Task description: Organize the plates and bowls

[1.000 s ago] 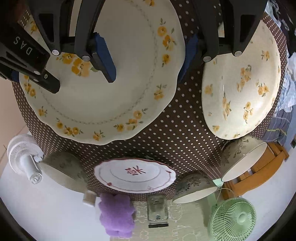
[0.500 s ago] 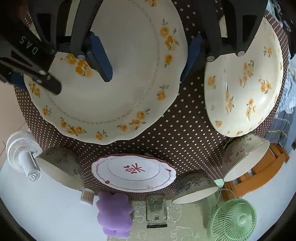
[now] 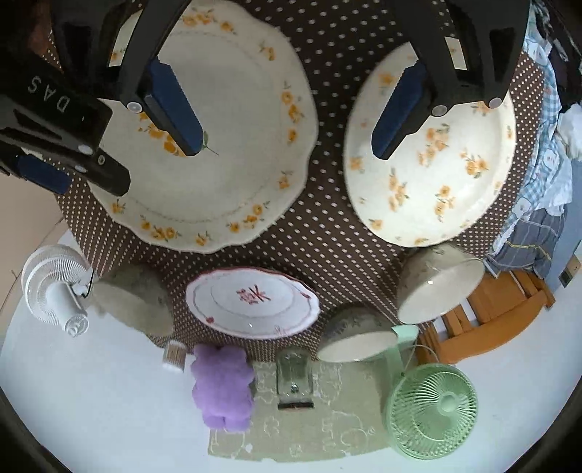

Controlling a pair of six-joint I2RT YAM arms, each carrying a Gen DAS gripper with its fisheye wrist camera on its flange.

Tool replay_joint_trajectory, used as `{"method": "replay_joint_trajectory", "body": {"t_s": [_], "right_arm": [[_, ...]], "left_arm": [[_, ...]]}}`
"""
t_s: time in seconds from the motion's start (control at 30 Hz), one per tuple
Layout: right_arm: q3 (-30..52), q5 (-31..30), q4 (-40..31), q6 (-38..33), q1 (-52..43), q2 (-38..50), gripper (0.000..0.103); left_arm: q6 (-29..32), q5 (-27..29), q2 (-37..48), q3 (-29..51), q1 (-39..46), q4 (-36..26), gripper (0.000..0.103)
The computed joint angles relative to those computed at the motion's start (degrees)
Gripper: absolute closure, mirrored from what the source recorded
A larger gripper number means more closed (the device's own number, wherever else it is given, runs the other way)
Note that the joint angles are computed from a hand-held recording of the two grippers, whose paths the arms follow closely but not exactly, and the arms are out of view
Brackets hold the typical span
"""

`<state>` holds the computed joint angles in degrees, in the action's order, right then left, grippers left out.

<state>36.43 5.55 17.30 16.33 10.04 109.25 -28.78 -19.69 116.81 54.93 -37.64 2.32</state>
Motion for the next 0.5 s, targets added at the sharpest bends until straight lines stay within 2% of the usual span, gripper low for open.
{"method": "replay_joint_trajectory", "body": {"t_s": [0.23,0.5], "right_arm": [[-0.08,4.54,-3.86,5.83,7.61,-4.38,0.021],[5.18,14.17,-11.1,17.12,19.17,-4.84,0.021]], "left_arm": [[6.54,3.6,-5.73,-6.58,4.66,4.15,0.008],[17.73,10.82,-10.87,-12.17,14.44,8.6,0.008]]}}
